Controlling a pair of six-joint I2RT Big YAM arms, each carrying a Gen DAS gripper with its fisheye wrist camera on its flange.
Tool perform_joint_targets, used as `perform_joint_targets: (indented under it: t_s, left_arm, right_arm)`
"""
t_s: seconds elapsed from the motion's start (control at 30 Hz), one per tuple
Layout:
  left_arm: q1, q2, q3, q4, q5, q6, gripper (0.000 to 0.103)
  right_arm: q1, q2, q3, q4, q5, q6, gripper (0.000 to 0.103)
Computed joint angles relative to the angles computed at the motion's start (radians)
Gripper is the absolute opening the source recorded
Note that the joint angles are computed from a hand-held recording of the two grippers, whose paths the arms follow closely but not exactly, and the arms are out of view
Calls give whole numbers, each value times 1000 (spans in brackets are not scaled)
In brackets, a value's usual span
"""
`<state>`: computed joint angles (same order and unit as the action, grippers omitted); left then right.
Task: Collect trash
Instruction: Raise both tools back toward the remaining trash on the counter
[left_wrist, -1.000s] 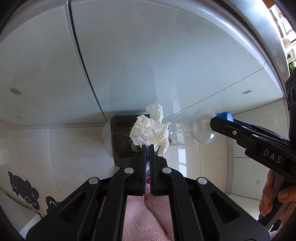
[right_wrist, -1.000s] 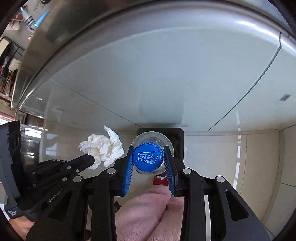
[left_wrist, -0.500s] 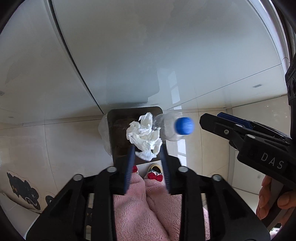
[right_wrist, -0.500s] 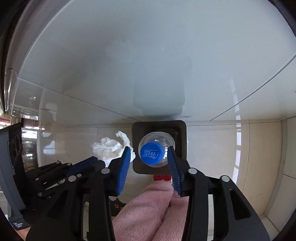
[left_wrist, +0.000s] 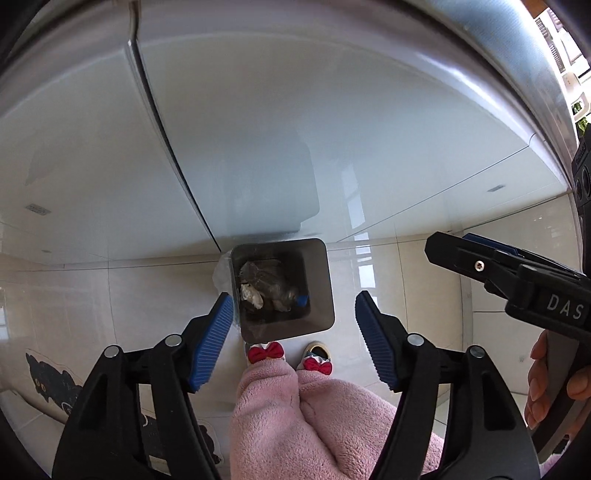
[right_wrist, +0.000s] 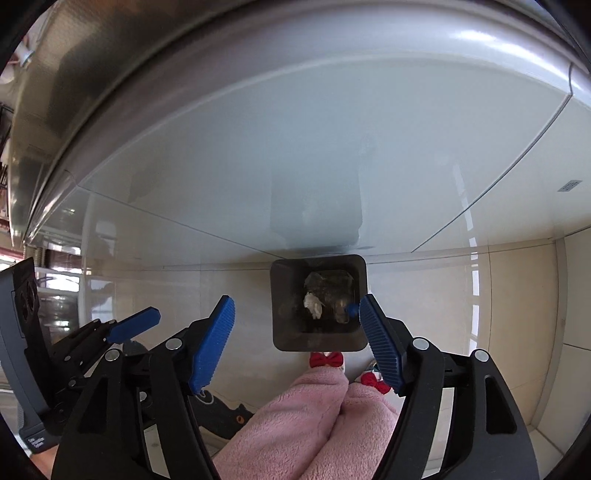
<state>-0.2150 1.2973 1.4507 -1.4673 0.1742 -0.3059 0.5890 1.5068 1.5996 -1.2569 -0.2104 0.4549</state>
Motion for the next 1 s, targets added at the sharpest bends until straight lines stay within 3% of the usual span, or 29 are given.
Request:
perform_joint_targets:
  t_s: [0.13, 0.37, 0.57, 1.0]
  left_arm:
    - [4, -6, 86, -34, -18, -9, 76]
    - [13, 11, 271, -81, -40, -38, 77]
    - [32, 51, 412, -95, -49, -41, 77]
    - [135, 208, 673, -90, -79, 36, 80]
  right_arm:
    - [-11, -50, 29, -19, 8, -6, 91]
    - [-33, -105, 132, -42, 26, -34, 91]
    - [-37, -97, 245, 2, 74, -85, 91]
    - [-63, 69, 541, -5, 163, -115, 91]
